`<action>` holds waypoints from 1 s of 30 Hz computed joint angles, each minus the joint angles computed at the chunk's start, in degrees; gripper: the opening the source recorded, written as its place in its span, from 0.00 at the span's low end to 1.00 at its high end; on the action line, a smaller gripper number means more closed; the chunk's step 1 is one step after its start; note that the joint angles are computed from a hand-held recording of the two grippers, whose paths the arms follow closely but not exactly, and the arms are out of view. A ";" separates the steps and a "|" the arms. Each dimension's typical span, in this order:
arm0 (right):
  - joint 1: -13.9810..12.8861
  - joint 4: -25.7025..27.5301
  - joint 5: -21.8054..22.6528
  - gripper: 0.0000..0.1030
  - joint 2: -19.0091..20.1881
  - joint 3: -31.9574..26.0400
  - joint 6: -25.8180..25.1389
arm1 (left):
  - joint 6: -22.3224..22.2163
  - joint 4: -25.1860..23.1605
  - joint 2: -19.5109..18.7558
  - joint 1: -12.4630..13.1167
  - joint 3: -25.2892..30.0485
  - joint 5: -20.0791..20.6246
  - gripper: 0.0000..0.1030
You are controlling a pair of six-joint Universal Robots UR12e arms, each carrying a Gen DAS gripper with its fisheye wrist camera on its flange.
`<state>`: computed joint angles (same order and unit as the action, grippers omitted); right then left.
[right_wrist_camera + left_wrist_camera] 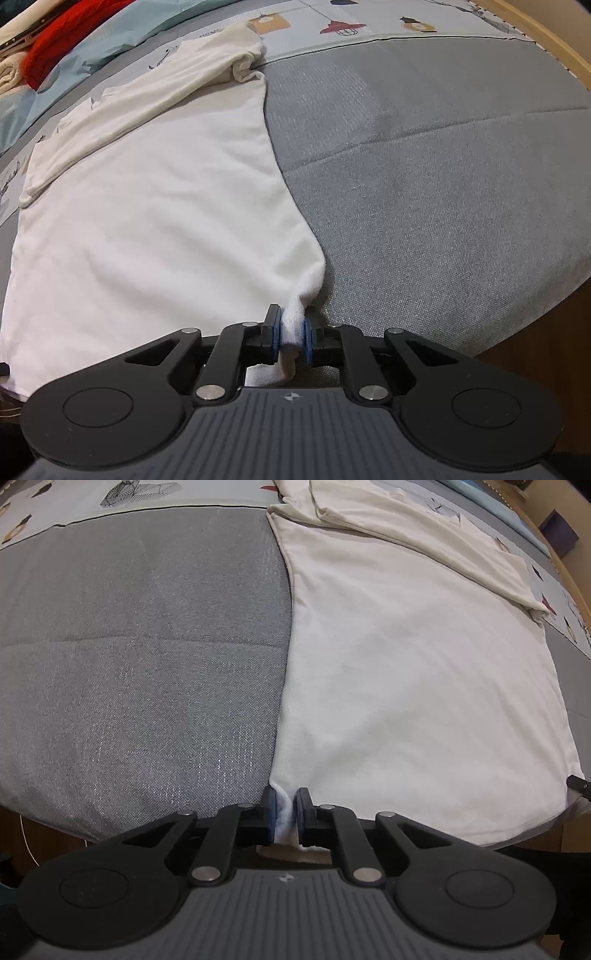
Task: Fold small clothes
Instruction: 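Lift the hem with both grippers and fold it toward the collar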
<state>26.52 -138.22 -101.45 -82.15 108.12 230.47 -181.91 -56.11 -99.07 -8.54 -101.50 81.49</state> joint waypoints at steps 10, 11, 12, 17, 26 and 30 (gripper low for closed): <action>0.06 -2.09 -0.58 0.11 -0.21 0.56 0.49 | 0.52 0.75 0.27 -0.41 -0.33 0.60 0.07; 0.11 -3.04 -0.81 0.11 -0.36 0.76 0.61 | 0.55 1.08 0.37 -0.44 -0.46 0.63 0.07; 0.14 -4.34 -0.98 0.11 -0.58 1.07 0.75 | 0.56 1.42 0.43 -0.48 -0.54 0.64 0.06; 0.44 -12.32 -2.75 0.10 -1.79 2.21 -0.57 | 2.04 5.40 1.91 -0.24 -1.55 -1.10 0.05; 0.56 -20.65 -4.83 0.10 -3.52 2.66 -2.86 | 4.65 8.74 4.42 -1.15 -1.62 -1.60 0.05; 0.67 -23.39 -5.65 0.10 -4.58 3.06 -3.38 | 5.30 10.33 5.75 -1.17 -1.88 -2.48 0.05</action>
